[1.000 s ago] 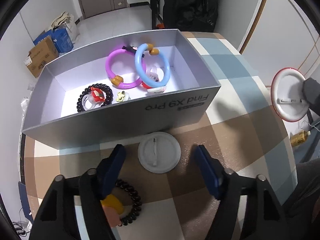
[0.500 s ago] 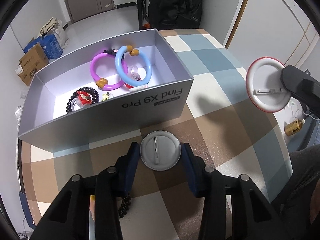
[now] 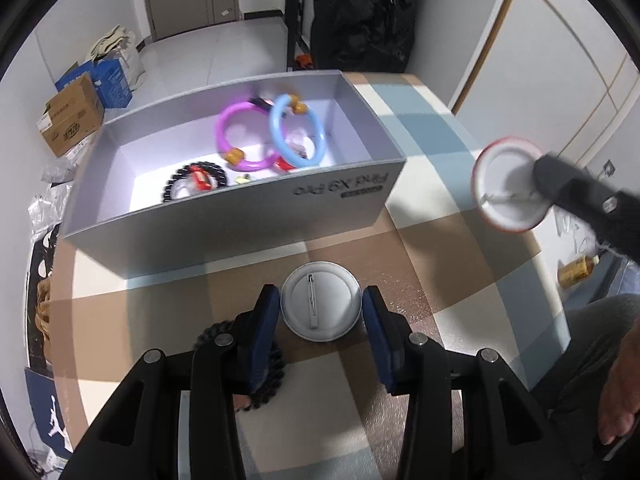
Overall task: Organize jewelry
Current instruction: 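Carry both badges over the grey box and open both tools to drop them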
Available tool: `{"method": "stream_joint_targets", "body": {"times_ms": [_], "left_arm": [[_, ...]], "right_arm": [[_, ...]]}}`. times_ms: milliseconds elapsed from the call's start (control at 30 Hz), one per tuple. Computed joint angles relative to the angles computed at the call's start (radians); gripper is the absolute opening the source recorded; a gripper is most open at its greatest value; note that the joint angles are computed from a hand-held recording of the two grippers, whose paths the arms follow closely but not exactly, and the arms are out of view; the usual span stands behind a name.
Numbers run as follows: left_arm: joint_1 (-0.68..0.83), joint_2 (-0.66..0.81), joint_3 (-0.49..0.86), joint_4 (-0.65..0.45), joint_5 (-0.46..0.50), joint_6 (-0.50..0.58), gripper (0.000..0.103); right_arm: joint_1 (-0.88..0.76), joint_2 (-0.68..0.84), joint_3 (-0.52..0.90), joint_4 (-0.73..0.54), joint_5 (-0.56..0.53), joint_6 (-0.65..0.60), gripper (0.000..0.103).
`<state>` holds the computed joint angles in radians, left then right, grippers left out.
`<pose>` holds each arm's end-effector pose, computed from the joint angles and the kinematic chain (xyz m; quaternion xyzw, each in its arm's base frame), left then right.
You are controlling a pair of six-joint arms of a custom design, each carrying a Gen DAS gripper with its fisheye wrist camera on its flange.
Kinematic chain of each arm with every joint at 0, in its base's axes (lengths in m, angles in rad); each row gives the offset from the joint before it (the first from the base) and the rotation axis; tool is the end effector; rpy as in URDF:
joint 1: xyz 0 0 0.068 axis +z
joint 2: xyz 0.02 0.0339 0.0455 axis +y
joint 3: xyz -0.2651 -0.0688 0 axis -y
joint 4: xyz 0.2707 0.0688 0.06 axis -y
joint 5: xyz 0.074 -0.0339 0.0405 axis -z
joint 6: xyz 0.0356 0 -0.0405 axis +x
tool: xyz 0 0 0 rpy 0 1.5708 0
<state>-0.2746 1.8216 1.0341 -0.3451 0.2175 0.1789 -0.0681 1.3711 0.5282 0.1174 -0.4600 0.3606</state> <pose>0.3497 -0.1065 0.1223 0.2411 0.9402 -0.1162 0.2107 0.2720 -0.0027 0.1409 0.0975 0.8876 0.2639 0.3648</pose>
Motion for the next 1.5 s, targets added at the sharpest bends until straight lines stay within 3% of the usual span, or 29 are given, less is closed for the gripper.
{"method": "stream_joint_targets", "body": {"times_ms": [467,1067,1500], "left_arm": [[0.12,-0.097,-0.008,0.049,0.144,-0.071,0.037],[0.166,0.103,0.209,0.08,0.214,-0.149,0.038],[0.15,0.212,0.336,-0.004,0.219,-0.133,0.038]], "right_arm": [[0.137,0.021,0.055,0.019,0.066,0.037,0.005],[0.148,0.267,0.354,-0.01,0.033,0.0,0.005],[0.135,0.464,0.504,-0.014,-0.013,-0.02,0.005]]}}
